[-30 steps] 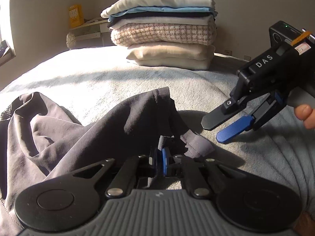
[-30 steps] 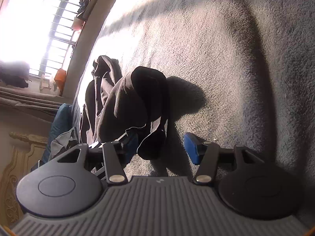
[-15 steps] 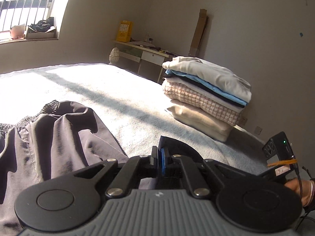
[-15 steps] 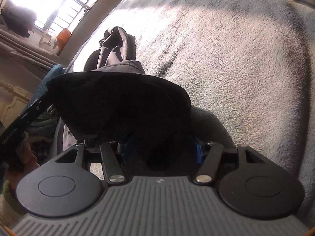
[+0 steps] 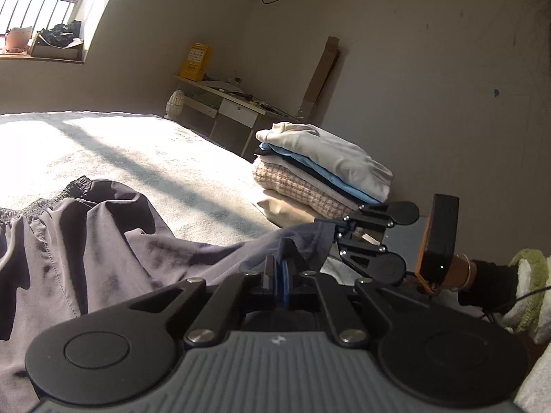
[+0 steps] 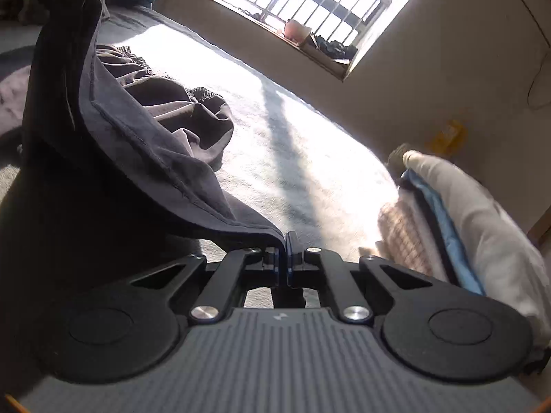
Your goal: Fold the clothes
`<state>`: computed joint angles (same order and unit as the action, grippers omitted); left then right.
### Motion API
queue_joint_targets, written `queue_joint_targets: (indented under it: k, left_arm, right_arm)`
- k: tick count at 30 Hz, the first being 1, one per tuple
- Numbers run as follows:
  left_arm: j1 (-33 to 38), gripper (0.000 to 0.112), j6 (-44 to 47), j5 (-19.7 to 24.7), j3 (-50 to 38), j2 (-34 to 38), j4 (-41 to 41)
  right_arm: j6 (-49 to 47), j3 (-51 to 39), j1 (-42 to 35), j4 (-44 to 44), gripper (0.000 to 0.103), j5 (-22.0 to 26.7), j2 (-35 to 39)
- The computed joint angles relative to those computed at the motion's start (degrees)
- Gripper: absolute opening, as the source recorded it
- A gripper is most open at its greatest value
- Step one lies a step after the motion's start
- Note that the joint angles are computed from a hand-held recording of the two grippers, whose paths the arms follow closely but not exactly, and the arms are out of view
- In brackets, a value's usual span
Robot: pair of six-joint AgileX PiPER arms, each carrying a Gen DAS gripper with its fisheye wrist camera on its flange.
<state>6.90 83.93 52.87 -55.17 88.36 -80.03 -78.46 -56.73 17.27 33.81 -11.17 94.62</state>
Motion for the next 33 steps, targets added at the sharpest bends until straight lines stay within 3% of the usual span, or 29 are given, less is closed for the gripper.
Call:
queue_joint_targets:
  k: [3, 5, 10, 14, 18, 20, 22, 26, 27, 29, 33]
  left_arm:
    - [-3.8, 0.003, 2.6, 0.1, 3.2, 0.0, 2.5]
    - [-7.6, 0.003, 5.0, -1.6, 5.5, 0.9, 3.3]
    - [-17.0, 0.004, 10.0, -11.0, 9.3, 5.6, 3.3]
    - [-19.2, 0.005, 12.2, -14.6, 10.5, 7.2, 5.0]
    - [-18.0, 0.011, 8.8, -12.7, 9.8, 7.4, 10.1]
    - [-17.4, 0.015, 5.7, -10.4, 9.1, 6.9, 15.0]
    - [-17.6, 0.017, 2.4, -8.4, 8.2, 6.3, 20.2]
    - [-18.8, 0.019, -6.4, -4.5, 5.9, 3.5, 32.0]
    - [-19.2, 0.019, -9.0, -3.7, 5.0, 2.4, 35.4]
    - [-19.5, 0.02, -13.0, -1.9, 3.3, -0.1, 41.4]
    - [-18.6, 0.028, -18.9, -0.2, -0.1, -4.4, 47.4]
  right_arm:
    - [4.9, 4.4, -2.3, -17.2, 0.003, -7.7, 1.4]
    - [5.2, 7.6, -4.6, -24.0, 0.003, -10.6, 3.0]
    - [-1.9, 11.5, -7.3, -23.5, 0.004, -13.9, 6.9]
    - [-6.0, 13.2, -8.7, -20.4, 0.019, -14.8, 7.3]
    - [-3.2, 12.1, -11.5, -18.4, 0.021, -7.1, 4.9]
    - [1.2, 8.1, -13.7, -14.2, 0.022, 3.9, 3.3]
    - [5.4, 2.8, -16.3, -3.1, 0.022, 15.3, 2.5]
    - [20.7, -9.0, -23.5, 11.5, 0.032, 37.8, 6.1]
    - [23.2, -10.5, -24.2, 13.1, 0.034, 40.8, 7.0]
    - [28.2, -13.3, -24.5, 14.7, 0.042, 44.0, 9.0]
    - [31.9, -15.9, -22.3, 18.9, 0.042, 42.0, 11.0]
